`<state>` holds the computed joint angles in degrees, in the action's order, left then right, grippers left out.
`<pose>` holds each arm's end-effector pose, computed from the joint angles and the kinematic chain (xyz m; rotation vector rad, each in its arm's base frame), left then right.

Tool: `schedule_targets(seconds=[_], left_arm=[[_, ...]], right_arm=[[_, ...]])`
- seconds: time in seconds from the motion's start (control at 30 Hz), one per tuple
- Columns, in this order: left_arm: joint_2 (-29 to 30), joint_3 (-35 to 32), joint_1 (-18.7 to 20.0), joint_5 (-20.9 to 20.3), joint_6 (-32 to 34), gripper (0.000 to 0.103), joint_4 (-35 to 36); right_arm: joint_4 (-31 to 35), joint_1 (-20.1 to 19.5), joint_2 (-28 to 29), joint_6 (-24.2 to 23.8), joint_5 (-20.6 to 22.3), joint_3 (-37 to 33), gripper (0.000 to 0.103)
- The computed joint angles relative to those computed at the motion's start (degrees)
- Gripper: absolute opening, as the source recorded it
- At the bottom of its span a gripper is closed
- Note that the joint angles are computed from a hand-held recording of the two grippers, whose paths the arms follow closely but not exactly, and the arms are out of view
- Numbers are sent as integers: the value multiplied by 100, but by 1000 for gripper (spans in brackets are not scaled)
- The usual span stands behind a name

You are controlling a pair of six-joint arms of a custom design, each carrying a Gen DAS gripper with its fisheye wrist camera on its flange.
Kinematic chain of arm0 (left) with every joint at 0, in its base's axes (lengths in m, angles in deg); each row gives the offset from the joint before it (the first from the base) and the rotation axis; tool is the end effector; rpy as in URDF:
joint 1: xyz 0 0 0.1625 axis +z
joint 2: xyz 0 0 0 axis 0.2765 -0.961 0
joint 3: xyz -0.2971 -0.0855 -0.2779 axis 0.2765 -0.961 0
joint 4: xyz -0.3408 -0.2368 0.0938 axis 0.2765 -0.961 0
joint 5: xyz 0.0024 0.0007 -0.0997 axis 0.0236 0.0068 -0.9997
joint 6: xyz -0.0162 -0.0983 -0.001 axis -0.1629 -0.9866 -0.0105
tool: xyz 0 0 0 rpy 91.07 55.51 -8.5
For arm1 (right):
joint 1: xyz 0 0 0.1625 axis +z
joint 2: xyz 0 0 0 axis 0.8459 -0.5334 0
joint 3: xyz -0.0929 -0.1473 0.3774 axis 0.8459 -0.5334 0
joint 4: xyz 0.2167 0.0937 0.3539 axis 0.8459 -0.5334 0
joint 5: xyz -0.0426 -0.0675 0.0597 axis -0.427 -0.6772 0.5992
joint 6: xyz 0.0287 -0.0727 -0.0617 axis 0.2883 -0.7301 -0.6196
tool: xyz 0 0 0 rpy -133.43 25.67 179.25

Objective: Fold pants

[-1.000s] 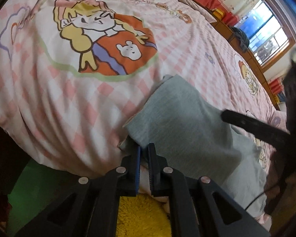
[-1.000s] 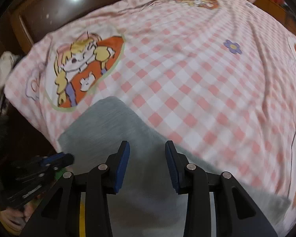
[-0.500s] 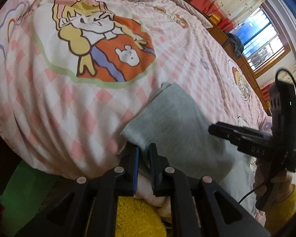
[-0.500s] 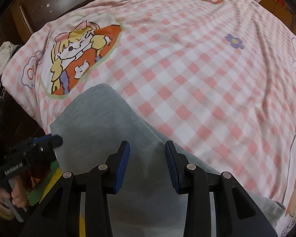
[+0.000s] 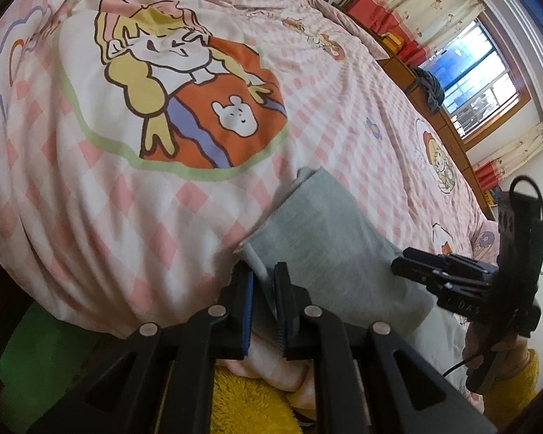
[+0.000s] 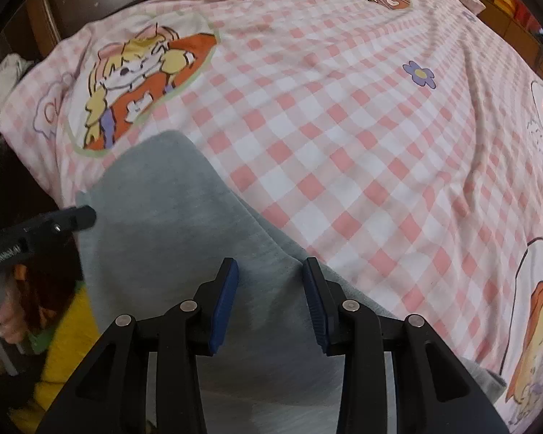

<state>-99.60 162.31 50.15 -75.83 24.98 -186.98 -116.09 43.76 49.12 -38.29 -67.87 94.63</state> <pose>-0.0666 -0.6389 0.1970 -0.4523 2.5482 -1.1037 0.2593 -0.8432 0.0371 1.1938 -2.3321 0.0086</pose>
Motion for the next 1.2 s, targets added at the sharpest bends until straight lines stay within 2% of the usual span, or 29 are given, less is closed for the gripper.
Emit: schedule_targets(seconds=[0.1,0.13,0.17,0.27,0.37,0.43,0.57,0.67,0.73,0.8,0.87,0.93,1.07,1.13,1.2], left_arm=[[15,-7,22,-34,-30,10,-43],[20,-11,30,-49,-38,10,-61],[17,3,27,-43,-33,10,-88],[-14,98,-55,139,113,3,-252],[-83,250,-184,314,348,3,-526],[-119,307,-250,423,358,2,-522],[-139,418,-381,723,342,2,-472],[-71,381,-416,1051,355,3,-105],[-50,313,-339,973,221,3,156],[-64,336,-268,823,121,3,97],[-84,356,-225,720,95,3,-12],[-101,356,-206,674,108,3,-45],[-96,324,-192,715,131,3,-16],[-87,307,-187,787,59,3,33],[-95,272,-204,995,-109,4,298]], right_arm=[[-45,-31,17,76,-27,13,37],[-153,-35,-10,80,-11,90,26],[-501,-29,-77,-39,-56,300,7],[-1085,-3,-210,-286,-55,661,6],[-1733,61,-294,-503,77,884,6],[-1936,106,-216,-624,113,797,6],[-1572,80,68,-556,-11,429,8],[-1440,14,175,-397,-42,319,11],[-1338,-23,89,-60,153,347,15],[-1293,-54,-145,220,407,533,21],[-1608,-88,-496,329,593,947,31],[-1955,-166,-868,409,710,1369,33],[-2085,-424,-1346,898,463,1690,33],[-2168,-583,-1452,1161,64,1705,33],[-1971,-701,-1414,1349,-195,1535,33]])
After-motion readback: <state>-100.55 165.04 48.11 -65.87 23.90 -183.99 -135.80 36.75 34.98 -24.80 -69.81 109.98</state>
